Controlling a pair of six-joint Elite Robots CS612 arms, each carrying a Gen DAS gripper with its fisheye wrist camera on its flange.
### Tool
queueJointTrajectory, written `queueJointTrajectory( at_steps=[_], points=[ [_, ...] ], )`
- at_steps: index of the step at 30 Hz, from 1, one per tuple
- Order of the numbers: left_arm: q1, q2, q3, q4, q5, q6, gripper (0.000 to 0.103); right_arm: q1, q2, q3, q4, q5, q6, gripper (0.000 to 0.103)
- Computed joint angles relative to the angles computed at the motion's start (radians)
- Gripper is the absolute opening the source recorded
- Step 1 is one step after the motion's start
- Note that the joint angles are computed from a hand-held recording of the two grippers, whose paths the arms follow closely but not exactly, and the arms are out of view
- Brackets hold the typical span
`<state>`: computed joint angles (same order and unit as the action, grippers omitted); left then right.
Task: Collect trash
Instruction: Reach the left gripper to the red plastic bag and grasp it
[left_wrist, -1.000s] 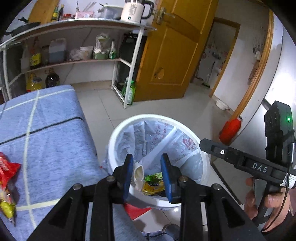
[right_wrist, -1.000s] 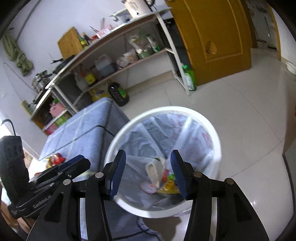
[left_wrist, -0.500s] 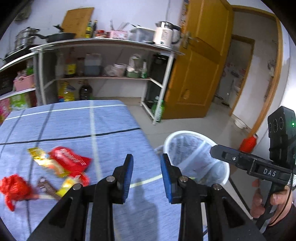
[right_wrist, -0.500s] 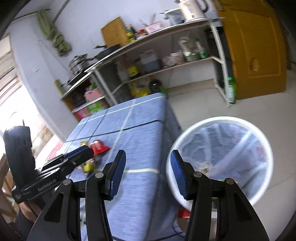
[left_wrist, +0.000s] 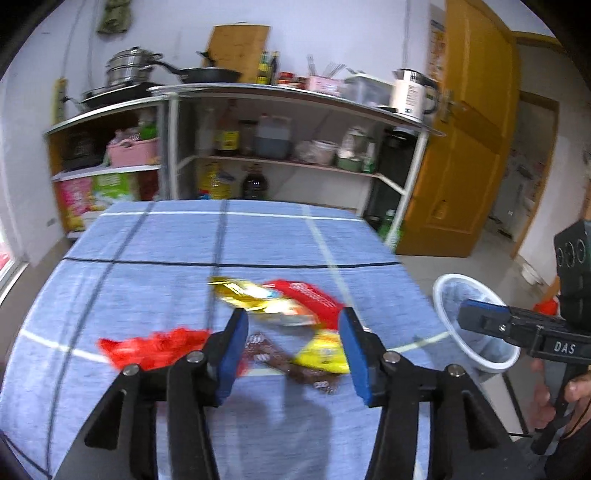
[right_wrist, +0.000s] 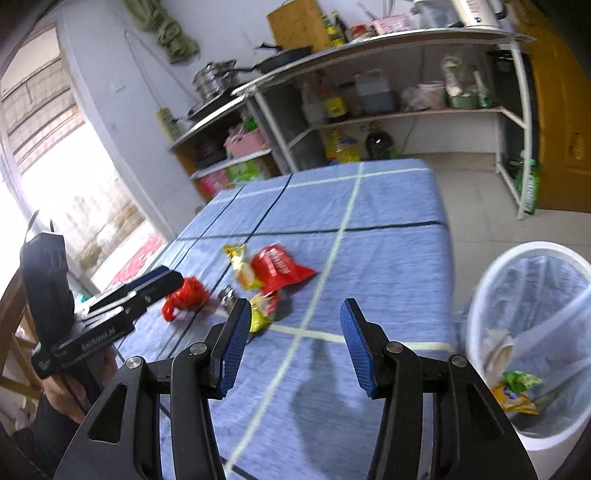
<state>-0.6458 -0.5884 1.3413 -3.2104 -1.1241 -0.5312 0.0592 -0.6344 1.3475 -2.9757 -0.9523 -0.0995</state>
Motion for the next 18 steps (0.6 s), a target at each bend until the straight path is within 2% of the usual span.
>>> queueJointTrajectory(
  at_steps=[5, 9, 14, 18],
  points=[
    [0.021, -0.008, 0.041, -0.018, 0.013, -0.001, 0.062, 0.024, 0.030, -0.058, 0.103, -0.010, -0.031, 0.051],
    [0.044, -0.005, 0.053, -0.014, -0.015, -0.011, 0.065, 0.036, 0.056, -0.104, 0.168, -0.013, -0.033, 0.051],
    [0.059, -0.001, 0.058, -0.010, -0.049, 0.045, 0.069, 0.047, 0.085, -0.155, 0.229, -0.011, -0.024, 0.051],
    [0.074, 0.005, 0.052, -0.005, -0.107, 0.085, 0.074, 0.055, 0.105, -0.190, 0.276, -0.011, -0.017, 0.051]
  ],
)
